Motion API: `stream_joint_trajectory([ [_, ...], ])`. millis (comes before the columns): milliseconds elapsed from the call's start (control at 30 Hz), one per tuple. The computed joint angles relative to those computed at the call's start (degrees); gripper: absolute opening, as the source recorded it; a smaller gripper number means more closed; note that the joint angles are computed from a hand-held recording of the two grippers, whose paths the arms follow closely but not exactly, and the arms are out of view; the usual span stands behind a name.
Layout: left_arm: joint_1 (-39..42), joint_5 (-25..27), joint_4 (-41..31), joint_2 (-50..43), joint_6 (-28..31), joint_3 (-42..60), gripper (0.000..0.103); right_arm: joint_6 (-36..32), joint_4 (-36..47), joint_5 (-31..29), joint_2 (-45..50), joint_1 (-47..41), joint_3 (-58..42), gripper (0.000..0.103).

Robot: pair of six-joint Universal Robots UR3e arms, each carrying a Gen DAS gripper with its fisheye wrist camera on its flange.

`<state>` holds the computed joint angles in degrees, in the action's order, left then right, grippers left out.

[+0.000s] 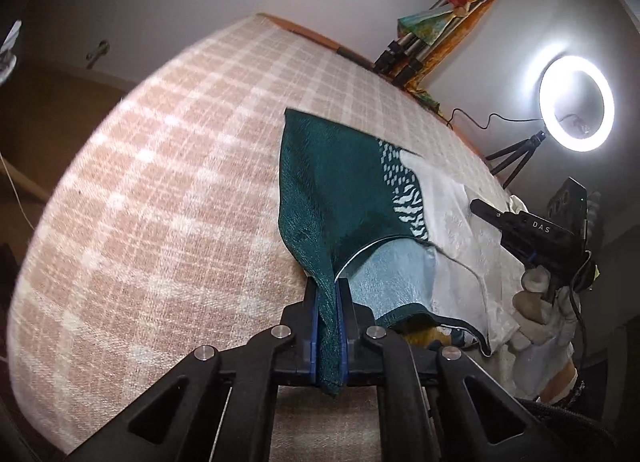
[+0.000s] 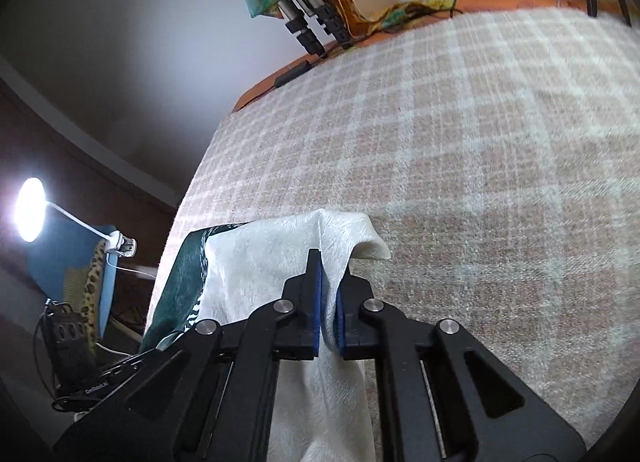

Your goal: Fold small clothes

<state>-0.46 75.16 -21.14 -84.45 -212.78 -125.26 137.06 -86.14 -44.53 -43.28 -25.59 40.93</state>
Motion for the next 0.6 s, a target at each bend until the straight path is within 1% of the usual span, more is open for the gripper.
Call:
stream_joint_trajectory([
  [133,-2.1,2.4,-0.4,0.9,0.4,1.4,0.003,-0.2,-2.6,0.8,-4.2,-0.4,4.4,0.005],
  [300,-2.4,2.7,-0.2,2.4,-0.5,1.2,0.003,-1.5,-2.8,1.5,-7.6,-1.1,6.7,0.005],
  [467,-4.5,4.2,-0.9,3.2,-0.8,3.2,0.003,-2.5,-2.0,1.7,-10.1,-2.1,7.9,0.004],
  [600,-8.1,6.5,-1.4,0.9,-0.7,7.6,0.002,-4.5,0.4,3.0,-11.7,-3.7,7.4,0.004],
])
